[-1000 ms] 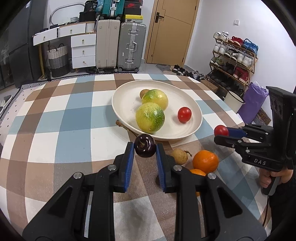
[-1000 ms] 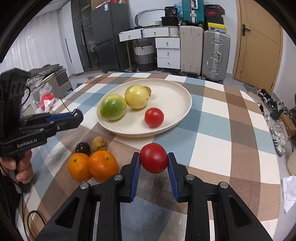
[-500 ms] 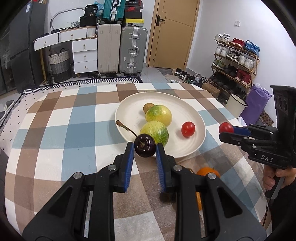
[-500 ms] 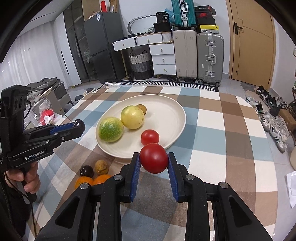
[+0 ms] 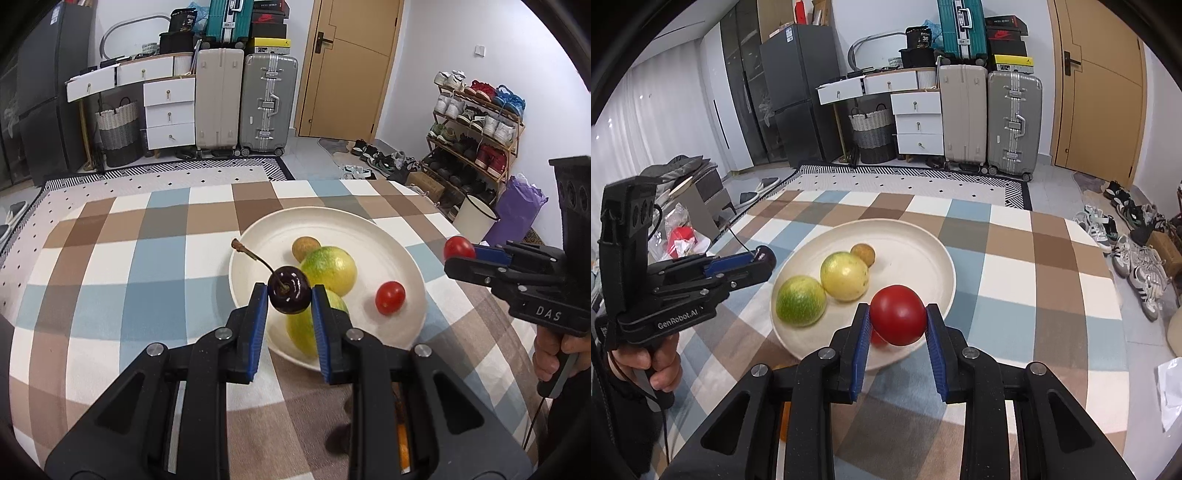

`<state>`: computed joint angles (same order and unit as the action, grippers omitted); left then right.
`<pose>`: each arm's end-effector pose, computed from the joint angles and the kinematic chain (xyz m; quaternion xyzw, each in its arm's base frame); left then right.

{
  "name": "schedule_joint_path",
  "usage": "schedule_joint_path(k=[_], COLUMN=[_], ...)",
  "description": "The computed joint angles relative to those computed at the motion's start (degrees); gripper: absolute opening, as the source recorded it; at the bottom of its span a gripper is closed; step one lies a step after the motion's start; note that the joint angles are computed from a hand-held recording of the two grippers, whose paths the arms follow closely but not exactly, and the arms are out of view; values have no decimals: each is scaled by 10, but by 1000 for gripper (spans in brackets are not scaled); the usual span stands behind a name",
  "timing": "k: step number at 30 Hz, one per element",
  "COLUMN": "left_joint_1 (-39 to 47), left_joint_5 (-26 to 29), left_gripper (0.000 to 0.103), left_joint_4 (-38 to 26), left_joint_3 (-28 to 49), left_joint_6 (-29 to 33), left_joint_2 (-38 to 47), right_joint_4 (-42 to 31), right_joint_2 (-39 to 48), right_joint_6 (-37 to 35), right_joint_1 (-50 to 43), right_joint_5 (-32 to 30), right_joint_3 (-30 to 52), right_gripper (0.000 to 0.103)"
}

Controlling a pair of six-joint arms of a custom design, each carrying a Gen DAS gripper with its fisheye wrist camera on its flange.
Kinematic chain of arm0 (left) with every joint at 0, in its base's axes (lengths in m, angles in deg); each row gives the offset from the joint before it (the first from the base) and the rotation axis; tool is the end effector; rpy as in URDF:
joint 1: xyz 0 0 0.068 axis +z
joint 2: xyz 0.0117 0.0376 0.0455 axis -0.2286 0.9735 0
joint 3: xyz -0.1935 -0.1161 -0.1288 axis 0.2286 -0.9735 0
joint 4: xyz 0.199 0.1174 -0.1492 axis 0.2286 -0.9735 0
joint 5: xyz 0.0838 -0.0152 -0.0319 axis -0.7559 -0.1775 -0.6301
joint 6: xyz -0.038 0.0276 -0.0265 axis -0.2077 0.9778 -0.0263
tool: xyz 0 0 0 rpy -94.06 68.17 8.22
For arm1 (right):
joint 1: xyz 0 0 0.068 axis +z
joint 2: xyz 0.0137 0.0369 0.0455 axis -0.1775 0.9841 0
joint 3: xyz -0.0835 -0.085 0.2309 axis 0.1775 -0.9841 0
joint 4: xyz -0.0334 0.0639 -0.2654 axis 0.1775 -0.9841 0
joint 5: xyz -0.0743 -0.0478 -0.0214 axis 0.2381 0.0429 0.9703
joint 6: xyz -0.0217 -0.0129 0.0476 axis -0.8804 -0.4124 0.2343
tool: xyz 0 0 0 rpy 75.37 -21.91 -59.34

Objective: Organize fruits
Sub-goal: 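Carry the tomato and cherry over the white plate with both tools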

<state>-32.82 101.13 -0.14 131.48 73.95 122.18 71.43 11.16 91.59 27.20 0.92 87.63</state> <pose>0.3253 -0.1245 0.1800 0.2098 0.8835 -0.1673 0.3840 0.2419 0.1733 0.1978 -0.0279 0.9201 0.0949 0.3790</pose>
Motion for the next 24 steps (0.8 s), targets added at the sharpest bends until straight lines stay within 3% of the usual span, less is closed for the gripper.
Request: schedule_joint_path(k=[11, 24], left_joint_1=[3, -3], left_joint_5=[-7, -31], left_gripper=[21, 21], left_joint_4=[5, 26], left_joint_3=[64, 69], left_joint_6=[9, 17], left_joint_2=[85, 122], right_joint_4=[27, 53], right_joint_2=[64, 126], right_joint_6=[-32, -47], right_joint_1=[-44, -62], right_joint_5=[-34, -51], right_joint_3=[42, 49], right_gripper=[30, 30])
